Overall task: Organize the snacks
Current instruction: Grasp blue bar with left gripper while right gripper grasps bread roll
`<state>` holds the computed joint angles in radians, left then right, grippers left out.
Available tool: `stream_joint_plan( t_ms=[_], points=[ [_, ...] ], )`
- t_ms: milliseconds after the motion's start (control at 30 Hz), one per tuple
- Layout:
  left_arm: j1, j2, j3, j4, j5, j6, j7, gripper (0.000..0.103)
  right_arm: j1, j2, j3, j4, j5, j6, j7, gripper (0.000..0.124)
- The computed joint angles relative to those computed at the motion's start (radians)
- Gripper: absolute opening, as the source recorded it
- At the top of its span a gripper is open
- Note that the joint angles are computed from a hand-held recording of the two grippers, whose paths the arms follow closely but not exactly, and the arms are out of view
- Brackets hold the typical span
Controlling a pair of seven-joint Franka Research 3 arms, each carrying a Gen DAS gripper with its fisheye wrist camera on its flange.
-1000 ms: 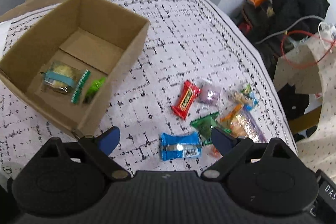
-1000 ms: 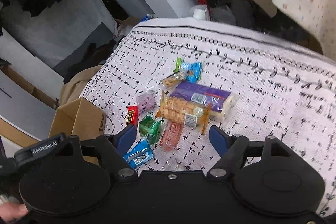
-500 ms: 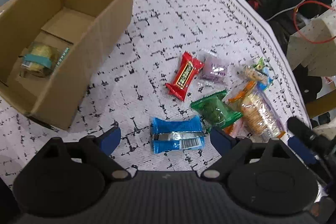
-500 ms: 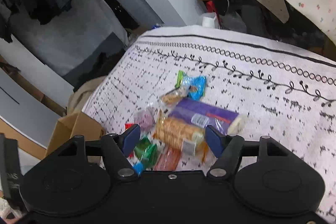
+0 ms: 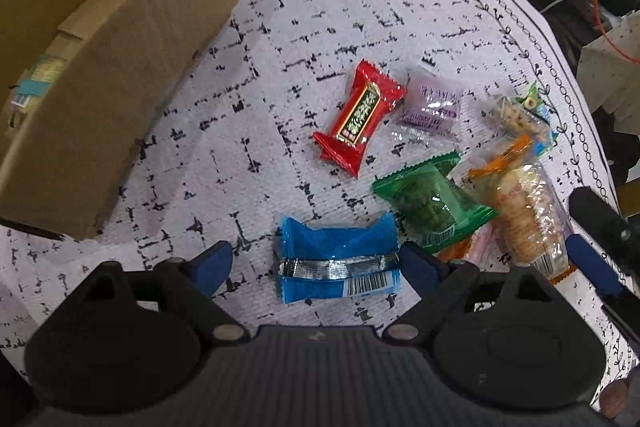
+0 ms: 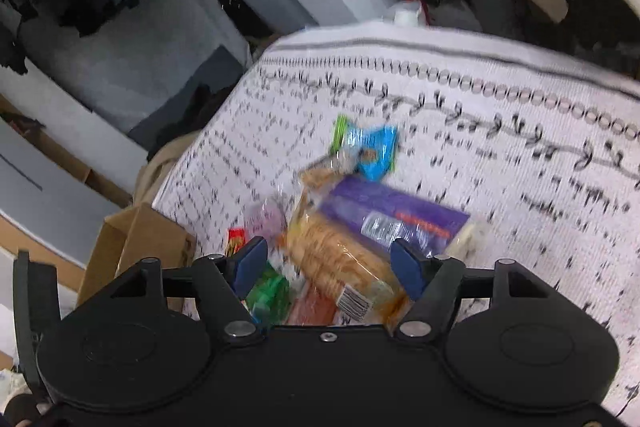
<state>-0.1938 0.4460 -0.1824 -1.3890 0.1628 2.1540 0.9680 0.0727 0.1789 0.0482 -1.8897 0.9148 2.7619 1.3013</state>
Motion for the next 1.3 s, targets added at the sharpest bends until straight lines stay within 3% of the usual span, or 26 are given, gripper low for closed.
stream_joint_plan(
  t_ms=[200,367,533,600,733,1300],
  points=[
    [-0.017,0.012,0.006,0.012,0.034,-0.008,-0.005,0.091,0.006,0.014,-0.02,0.01,-0.105,-0.086,0.109,0.063],
    [-0.019,0.008,0.009,0.004,0.042,-0.006,-0.018,0.086,0.011,0.011,-0.021,0.007,-0.168,-0.1,0.132,0.061],
    [-0.01,-0.008,0.006,-0.007,0.032,0.009,-0.025,0.052,0.028,0.012,-0.028,0.015,-0.275,-0.121,0.164,0.057],
    [0.0,-0.016,0.001,-0.018,0.013,0.022,-0.023,0.049,0.034,0.008,-0.032,0.013,-0.315,-0.13,0.185,0.041],
    [0.024,-0.041,-0.012,-0.046,-0.045,0.047,-0.01,0.037,0.032,-0.002,-0.033,0.012,-0.332,-0.148,0.205,0.037],
    [0.091,-0.173,-0.029,-0.17,-0.226,0.223,0.092,0.029,0.071,-0.109,-0.029,-0.01,-0.367,-0.087,0.314,0.037]
  ],
)
